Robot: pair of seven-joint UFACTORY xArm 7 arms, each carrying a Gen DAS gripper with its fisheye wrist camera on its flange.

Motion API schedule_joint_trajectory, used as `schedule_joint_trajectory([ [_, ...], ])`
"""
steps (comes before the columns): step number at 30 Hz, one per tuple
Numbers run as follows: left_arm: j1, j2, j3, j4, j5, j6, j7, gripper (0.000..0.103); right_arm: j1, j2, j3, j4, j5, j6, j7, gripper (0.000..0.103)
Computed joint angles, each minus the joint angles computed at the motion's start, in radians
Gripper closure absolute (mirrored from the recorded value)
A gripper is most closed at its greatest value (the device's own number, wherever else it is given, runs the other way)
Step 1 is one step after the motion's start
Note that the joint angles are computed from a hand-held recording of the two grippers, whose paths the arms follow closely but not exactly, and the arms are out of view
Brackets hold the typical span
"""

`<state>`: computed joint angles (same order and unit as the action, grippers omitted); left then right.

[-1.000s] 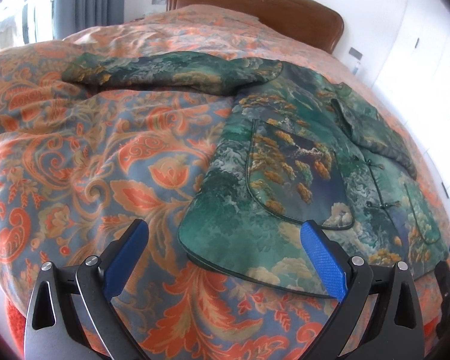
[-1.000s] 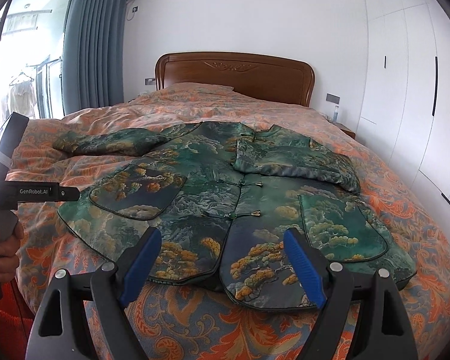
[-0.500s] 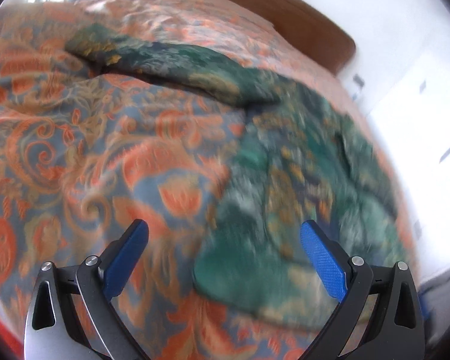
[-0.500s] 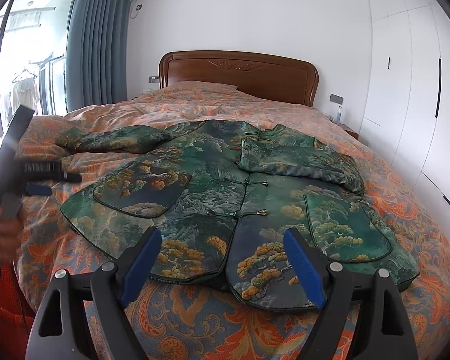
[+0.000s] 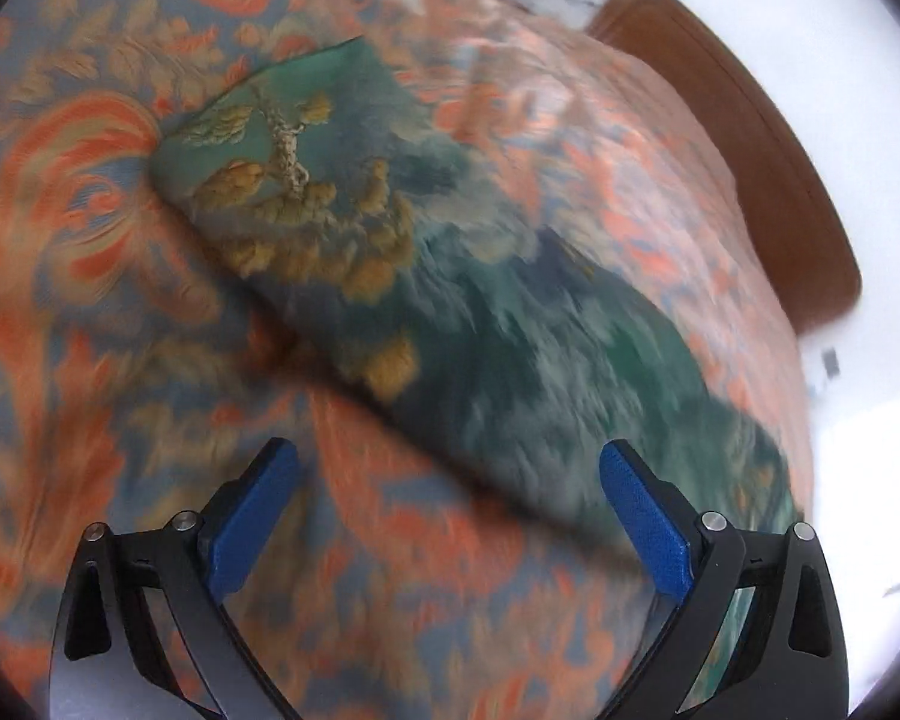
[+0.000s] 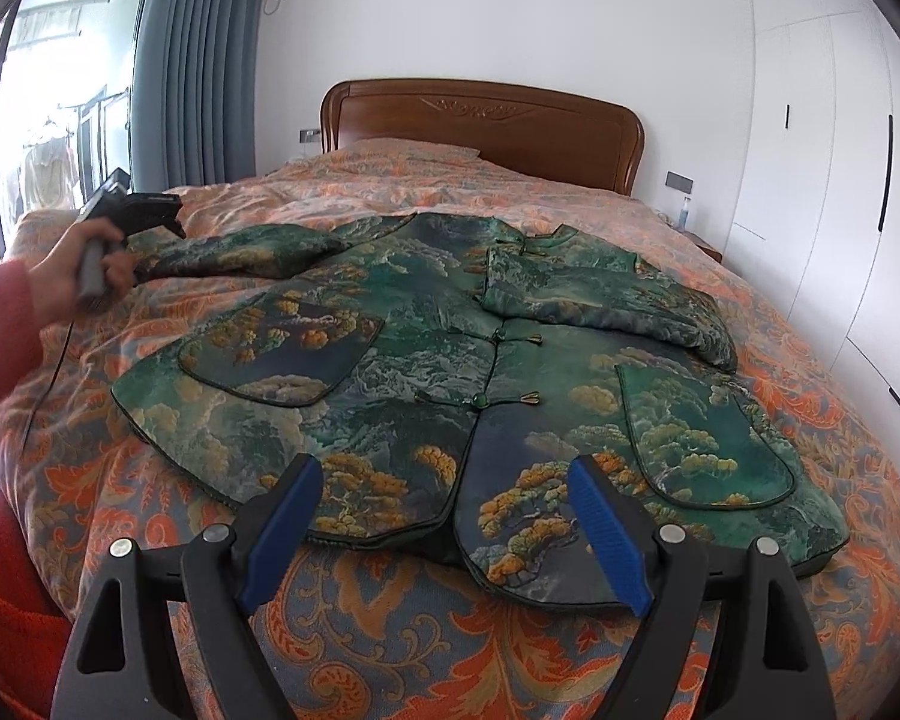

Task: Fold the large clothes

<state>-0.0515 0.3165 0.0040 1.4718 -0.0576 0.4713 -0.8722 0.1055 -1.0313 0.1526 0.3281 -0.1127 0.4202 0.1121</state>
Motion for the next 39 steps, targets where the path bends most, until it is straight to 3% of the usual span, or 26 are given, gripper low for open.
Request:
schedule_joint_trajectory([
  [3, 0.017, 0.057, -0.002, 0.056, -0.030, -0.010, 0.004, 0.013, 0.006, 0.032, 0.014, 0.013, -0.004, 0.010, 0.001, 0.017],
  [5, 0.031, 0.091, -0.012, 0.098, -0.049, -0.002, 0.024, 0.052, 0.013, 0.051, 0.021, 0.020, -0.006, 0.013, 0.002, 0.017],
  [7, 0.001, 0.115, 0.023, 0.157, 0.015, 0.083, -0.005, 0.087, 0.024, 0.069, 0.030, 0.025, -0.009, 0.015, 0.002, 0.017],
  [10, -0.045, 0.084, 0.055, 0.154, 0.141, 0.082, -0.040, 0.093, 0.043, 0.080, 0.032, 0.025, -0.011, 0.010, 0.002, 0.017],
  [11, -0.098, 0.066, 0.094, 0.165, 0.237, 0.093, -0.061, 0.093, 0.052, 0.082, 0.030, 0.021, -0.008, 0.007, 0.000, 0.017],
  [14, -0.198, 0.032, 0.124, 0.223, 0.491, 0.131, -0.079, 0.093, 0.077, 0.080, 0.012, 0.011, 0.005, 0.012, -0.006, 0.017],
  [18, -0.322, 0.028, 0.090, 0.329, 0.778, 0.183, 0.000, 0.093, 0.095, 0.052, -0.005, -0.009, 0.023, 0.012, -0.013, 0.017],
  [21, -0.407, 0.060, 0.047, 0.403, 0.886, 0.213, 0.106, 0.093, 0.093, 0.024, -0.015, -0.023, 0.035, 0.005, -0.010, 0.017],
  [27, -0.578, 0.213, 0.011, 0.537, 0.948, 0.291, 0.367, 0.092, 0.057, -0.061, -0.041, -0.052, 0.049, 0.003, -0.002, 0.017],
  [30, -0.627, 0.318, -0.007, 0.622, 0.865, 0.391, 0.512, 0.080, 0.036, -0.097, -0.059, -0.065, 0.056, 0.006, -0.004, 0.017],
  [31, -0.643, 0.330, -0.005, 0.619, 0.846, 0.411, 0.531, 0.071, 0.029, -0.106, -0.067, -0.068, 0.059, 0.009, -0.005, 0.017],
  [32, -0.657, 0.335, 0.000, 0.604, 0.832, 0.424, 0.544, 0.058, 0.024, -0.109, -0.074, -0.069, 0.062, 0.009, -0.009, 0.017],
  [35, -0.692, 0.255, 0.026, 0.444, 0.837, 0.382, 0.495, 0.041, 0.003, -0.125, -0.093, -0.072, 0.072, 0.008, -0.014, 0.017],
  [39, -0.666, 0.066, 0.001, 0.183, 0.853, 0.304, 0.372, 0.029, -0.029, -0.115, -0.137, -0.054, 0.089, 0.005, -0.031, 0.017],
])
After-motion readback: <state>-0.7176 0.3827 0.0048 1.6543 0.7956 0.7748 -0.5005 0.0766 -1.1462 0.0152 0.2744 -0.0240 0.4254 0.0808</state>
